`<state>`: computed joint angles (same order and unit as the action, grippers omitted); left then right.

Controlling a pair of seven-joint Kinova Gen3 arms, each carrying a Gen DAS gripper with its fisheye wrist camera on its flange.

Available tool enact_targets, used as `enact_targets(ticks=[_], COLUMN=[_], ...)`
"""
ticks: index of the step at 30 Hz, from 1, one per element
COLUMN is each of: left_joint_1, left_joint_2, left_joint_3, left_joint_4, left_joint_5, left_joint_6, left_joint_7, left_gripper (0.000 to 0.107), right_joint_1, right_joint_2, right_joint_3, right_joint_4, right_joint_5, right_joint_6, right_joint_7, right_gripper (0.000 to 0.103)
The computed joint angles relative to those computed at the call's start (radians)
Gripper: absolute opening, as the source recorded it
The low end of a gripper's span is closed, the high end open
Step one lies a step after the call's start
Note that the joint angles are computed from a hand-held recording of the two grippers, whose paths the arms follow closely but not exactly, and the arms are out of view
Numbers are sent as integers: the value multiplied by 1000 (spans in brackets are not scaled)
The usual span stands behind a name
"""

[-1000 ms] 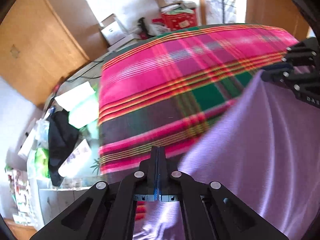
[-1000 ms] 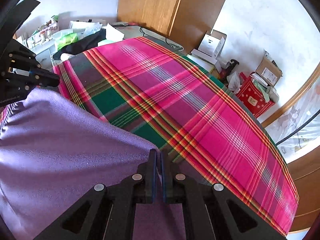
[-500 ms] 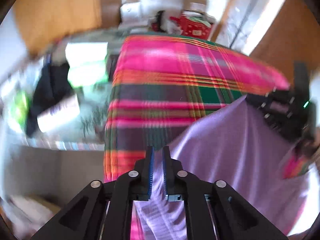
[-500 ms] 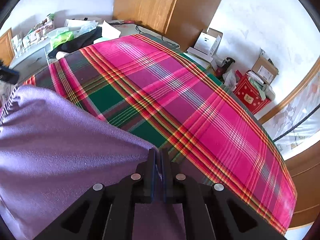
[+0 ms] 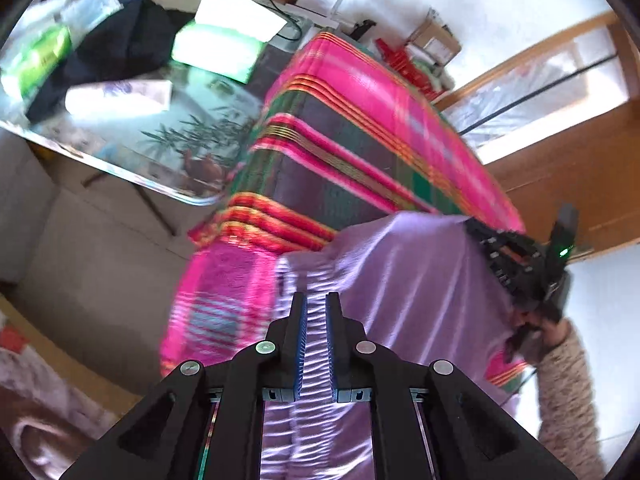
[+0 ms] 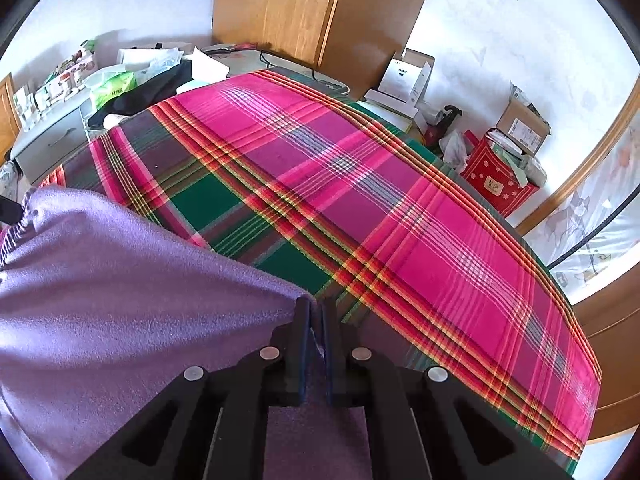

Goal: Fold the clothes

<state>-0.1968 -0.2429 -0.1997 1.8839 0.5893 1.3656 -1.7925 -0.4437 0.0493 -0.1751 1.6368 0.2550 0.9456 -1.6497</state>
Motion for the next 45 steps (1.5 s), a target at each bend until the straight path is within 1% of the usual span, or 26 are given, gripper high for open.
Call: enact_targets(ticks=[3, 5, 8, 12, 14, 16, 17, 23, 25, 27, 29, 35, 38, 43, 45], left_joint_1=[1, -2, -12, -5, 8, 20, 26, 45, 43, 30, 20, 11, 15, 20, 28], left_joint_2=[15, 14, 9, -21, -30, -43, -48, -51, -47, -52, -61, -79, -95, -110, -125], left_joint_3=[1, 6, -3, 29, 49, 60, 55, 7, -29, -46, -52, -43, -58, -53, -63], left_joint_4=[9, 12, 24, 14, 2, -1, 2, 37, 51, 64, 70, 79, 103, 114, 123], left_joint_5=[21, 19, 30, -31, -76, -115, -121, -67, -9, 31, 50, 63, 93, 101, 117], left_joint_6=[-3, -11, -19, -51, -55, -62, -63, -58, -54, -55, -58, -61, -71, -74, -78], left_joint_7=[-1, 10, 23, 64, 94, 120, 124, 101, 73, 65, 60, 72, 64, 82, 72], left_gripper=[9, 9, 9, 12, 18, 19, 20, 22, 22, 22, 22, 22, 22, 22, 22], right_joint_1=[2, 4, 6, 5, 6, 6, 6, 6, 7, 7, 8, 9, 9, 12, 12], right_joint_2=[-4, -6, -8, -9, -9, -10, -11, -12, -12, -11, -13, -15, -15, -18, -18], right_joint_3=[1, 1, 1, 0, 1, 0, -1, -1, -1, 0, 0, 0, -1, -1, -1], right_joint_4=[5, 9, 11, 14, 16, 18, 19, 22, 22, 21, 23, 27, 29, 35, 35], right_joint_5=[-5, -9, -11, -7, -8, -6, -4, 0, -2, -3, -2, -4, -3, -8, -8], right_joint_6=[-6, -11, -15, -19, -23, -26, -27, -32, -32, -31, -33, -39, -41, -51, -52], right_joint_7=[2, 3, 3, -7, -7, -11, -13, -21, -19, -18, -17, -23, -24, -25, -26], right_gripper=[5, 5, 5, 5, 5, 5, 5, 5, 5, 5, 5, 5, 5, 5, 5])
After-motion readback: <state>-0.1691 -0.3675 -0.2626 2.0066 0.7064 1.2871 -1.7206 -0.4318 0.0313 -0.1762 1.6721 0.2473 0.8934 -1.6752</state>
